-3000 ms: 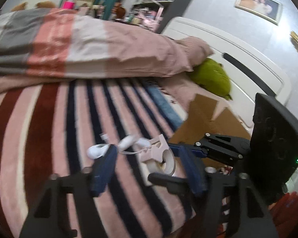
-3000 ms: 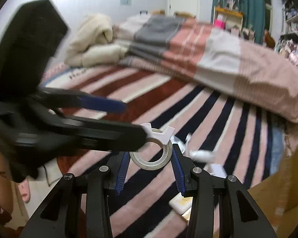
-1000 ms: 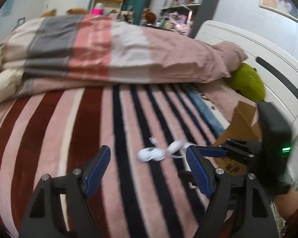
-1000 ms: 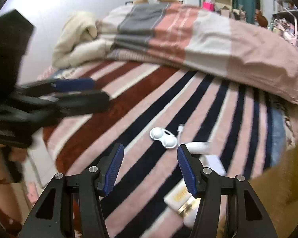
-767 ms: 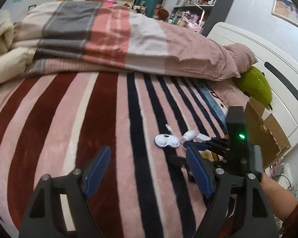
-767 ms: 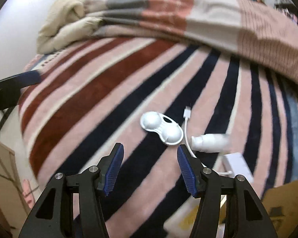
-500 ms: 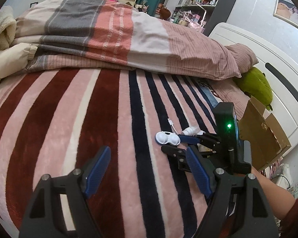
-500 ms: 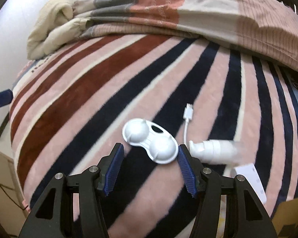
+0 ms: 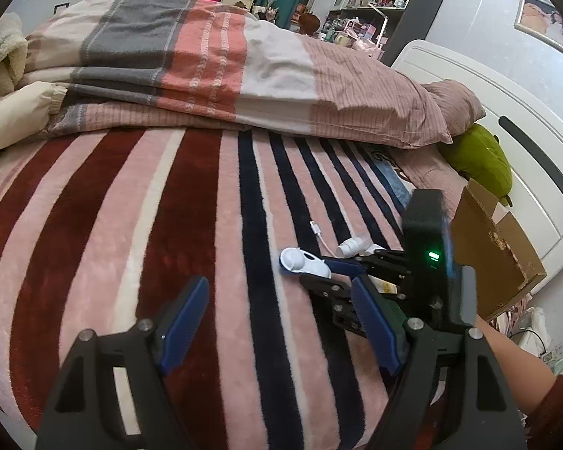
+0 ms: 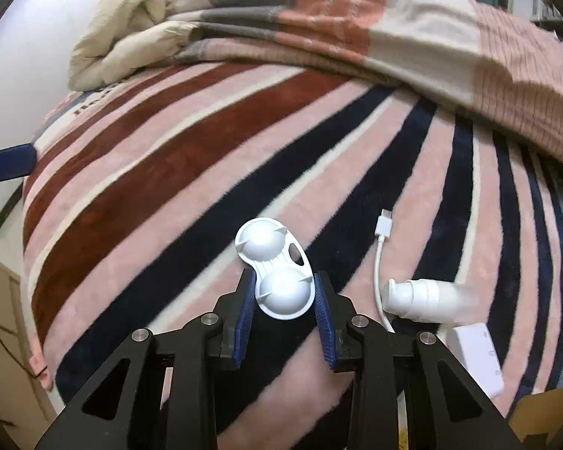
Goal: Organize rigid objects
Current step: 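Move the right gripper back and grasp the white contact-lens case, then drop the contact-lens case into the cardboard box with the right gripper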
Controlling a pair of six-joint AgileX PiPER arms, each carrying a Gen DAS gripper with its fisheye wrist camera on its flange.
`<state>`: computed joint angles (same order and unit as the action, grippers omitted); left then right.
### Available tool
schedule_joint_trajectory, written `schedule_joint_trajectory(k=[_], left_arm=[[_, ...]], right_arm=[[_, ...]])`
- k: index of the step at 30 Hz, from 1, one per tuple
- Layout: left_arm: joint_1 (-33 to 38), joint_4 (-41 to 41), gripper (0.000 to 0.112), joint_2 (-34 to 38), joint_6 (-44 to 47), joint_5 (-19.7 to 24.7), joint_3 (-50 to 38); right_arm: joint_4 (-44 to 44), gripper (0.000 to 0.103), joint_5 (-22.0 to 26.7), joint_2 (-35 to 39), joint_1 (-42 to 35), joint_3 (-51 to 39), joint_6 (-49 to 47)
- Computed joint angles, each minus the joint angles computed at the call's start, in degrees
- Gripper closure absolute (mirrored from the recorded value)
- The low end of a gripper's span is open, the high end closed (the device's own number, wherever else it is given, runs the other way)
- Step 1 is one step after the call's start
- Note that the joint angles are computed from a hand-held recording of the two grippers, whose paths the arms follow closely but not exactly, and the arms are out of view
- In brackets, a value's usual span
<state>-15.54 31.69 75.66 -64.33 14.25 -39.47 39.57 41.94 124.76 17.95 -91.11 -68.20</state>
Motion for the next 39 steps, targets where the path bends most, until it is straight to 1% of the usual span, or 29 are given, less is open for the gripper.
schedule_joint_trajectory(k=[3, 6, 8, 10, 12, 13, 14, 15, 16, 17, 19, 21, 24, 28, 30, 31, 34, 35, 37, 38, 39], left_arm=[[-1.0, -2.99, 0.037, 0.5, 3.52, 0.43, -2.01], [-2.38, -6.15, 0.037, 0.84, 7.64, -0.05, -4.34], [-3.37, -10.69, 0.037, 1.11, 12.84, -1.02, -6.25], [-4.74, -16.78, 0.04, 2.18, 19.76, -1.32, -9.37], [-5.77, -24.39, 0.057, 3.55, 28.24, -1.18, -12.54], [-6.49, -27.55, 0.061, 4.44, 31.66, -1.07, -14.19], [-7.83, -28.42, 0.066, 5.99, 32.87, -0.63, -16.66], [-8.64, -27.0, 0.07, 7.03, 31.93, 0.22, -18.46], [-9.87, -23.6, 0.072, 8.35, 29.0, 1.45, -20.73], [-10.95, -22.5, 0.074, 9.81, 27.97, 1.91, -22.92], [-12.47, -24.19, 0.075, 12.85, 30.14, 3.08, -27.4], [-13.84, -26.0, 0.075, 16.94, 33.1, 5.02, -33.27], [-15.48, -29.87, 0.075, 23.5, 37.85, 8.86, -42.92], [-17.42, -32.82, 0.075, 33.17, 42.08, 15.83, -57.77], [-18.09, -34.36, 0.075, 38.54, 43.85, 20.14, -66.22], [-18.27, -34.85, 0.075, 40.32, 44.36, 21.65, -69.0], [-18.57, -35.91, 0.075, 47.52, 44.96, 28.08, -80.64], [-18.78, -35.94, 0.075, 50.07, 45.0, 30.82, -85.05], [-19.13, -35.58, 0.075, 52.99, 44.93, 33.84, -90.13], [-19.24, -35.27, 0.072, 53.59, 44.74, 34.68, -91.24], [-19.47, -34.45, 0.066, 54.34, 44.17, 35.9, -92.67]], right_arm=[[4.11, 0.077, -1.01, -4.87, -1.08, 5.04, -5.63], [9.77, 0.077, 1.89, -11.5, -3.41, 9.65, -11.98], [12.68, 0.077, 3.98, -16.11, -5.16, 12.82, -15.85], [15.22, 0.077, 6.98, -20.65, -7.4, 15.5, -19.12], [17.27, 0.077, 9.37, -24.43, -9.73, 17.59, -21.92], [18.13, 0.077, 10.45, -26.0, -11.07, 18.38, -23.13], [19.11, 0.077, 11.7, -27.24, -12.65, 19.02, -24.41], [19.81, 0.077, 12.82, -28.05, -14.27, 19.35, -25.17], [20.13, 0.077, 13.38, -28.25, -15.42, 19.29, -25.44], [20.49, 0.077, 13.7, -28.37, -16.94, 19.12, -25.63], [20.71, 0.077, 15.52, -28.1, -20.52, 17.98, -25.13], [20.54, 0.077, 17.45, -27.35, -23.56, 16.28, -24.78], [19.77, 0.077, 18.87, -25.79, -28.14, 13.3, -23.78], [18.12, 0.077, 20.89, -22.45, -33.4, 7.98, -21.29], [17.05, 0.077, 21.52, -20.96, -35.25, 5.54, -20.09], [15.95, 0.077, 21.8, -19.63, -36.14, 3.5, -18.86], [13.08, 0.077, 22.88, -16.53, -37.63, -1.15, -16.14], [12.15, 0.077, 23.05, -15.43, -37.91, -2.64, -15.23], [10.32, 0.077, 23.63, -13.68, -38.32, -5.16, -13.26], [10.05, 0.077, 24.01, -13.3, -38.87, -5.55, -13.29], [9.67, 0.077, 24.35, -12.73, -39.09, -6.31, -13.04]])
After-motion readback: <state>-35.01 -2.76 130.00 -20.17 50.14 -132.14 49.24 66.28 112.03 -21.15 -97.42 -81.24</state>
